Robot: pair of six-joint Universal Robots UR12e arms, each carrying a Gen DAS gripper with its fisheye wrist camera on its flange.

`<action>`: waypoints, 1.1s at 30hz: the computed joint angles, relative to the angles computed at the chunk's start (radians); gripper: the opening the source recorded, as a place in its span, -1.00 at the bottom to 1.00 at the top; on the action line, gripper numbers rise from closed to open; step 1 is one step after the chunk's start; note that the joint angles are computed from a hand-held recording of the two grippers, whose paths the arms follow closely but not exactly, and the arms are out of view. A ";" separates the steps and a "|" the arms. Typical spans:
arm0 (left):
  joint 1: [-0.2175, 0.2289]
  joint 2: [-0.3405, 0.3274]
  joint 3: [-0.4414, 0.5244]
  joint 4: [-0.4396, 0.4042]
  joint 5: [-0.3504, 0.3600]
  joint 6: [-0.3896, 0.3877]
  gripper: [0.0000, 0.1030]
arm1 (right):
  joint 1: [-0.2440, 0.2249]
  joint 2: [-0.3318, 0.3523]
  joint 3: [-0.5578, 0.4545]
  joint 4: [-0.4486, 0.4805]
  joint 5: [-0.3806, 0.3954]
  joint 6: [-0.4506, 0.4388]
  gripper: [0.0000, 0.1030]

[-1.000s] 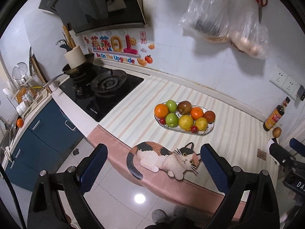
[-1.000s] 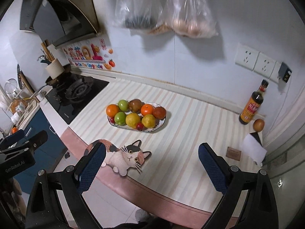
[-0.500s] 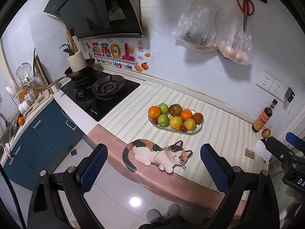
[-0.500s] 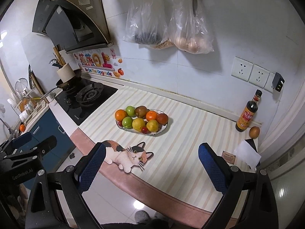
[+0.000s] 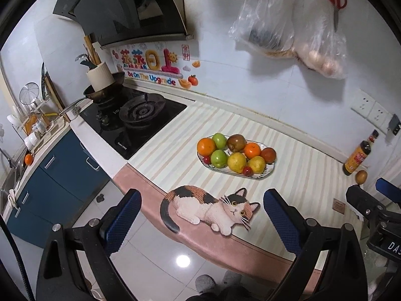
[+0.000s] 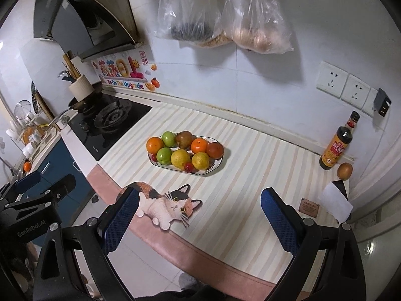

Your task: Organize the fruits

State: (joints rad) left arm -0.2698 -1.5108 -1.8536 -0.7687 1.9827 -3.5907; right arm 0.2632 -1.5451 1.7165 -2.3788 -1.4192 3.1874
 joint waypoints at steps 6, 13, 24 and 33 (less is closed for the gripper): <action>0.027 -0.050 0.030 -0.012 -0.020 0.007 0.94 | 0.011 0.077 -0.050 0.010 -0.032 0.004 0.93; 0.053 -0.103 0.064 -0.032 -0.032 0.019 0.94 | 0.018 0.156 -0.106 0.045 -0.062 0.009 0.93; 0.083 -0.151 0.094 -0.064 -0.061 0.032 0.94 | 0.024 0.225 -0.162 0.093 -0.082 0.016 0.93; 0.088 -0.154 0.094 -0.056 -0.059 0.039 0.94 | 0.024 0.232 -0.167 0.095 -0.073 0.021 0.93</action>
State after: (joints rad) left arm -0.1821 -1.6650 -1.7597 -0.8246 1.9236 -3.5512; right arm 0.2870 -1.3135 1.5496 -2.2839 -1.4927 3.2089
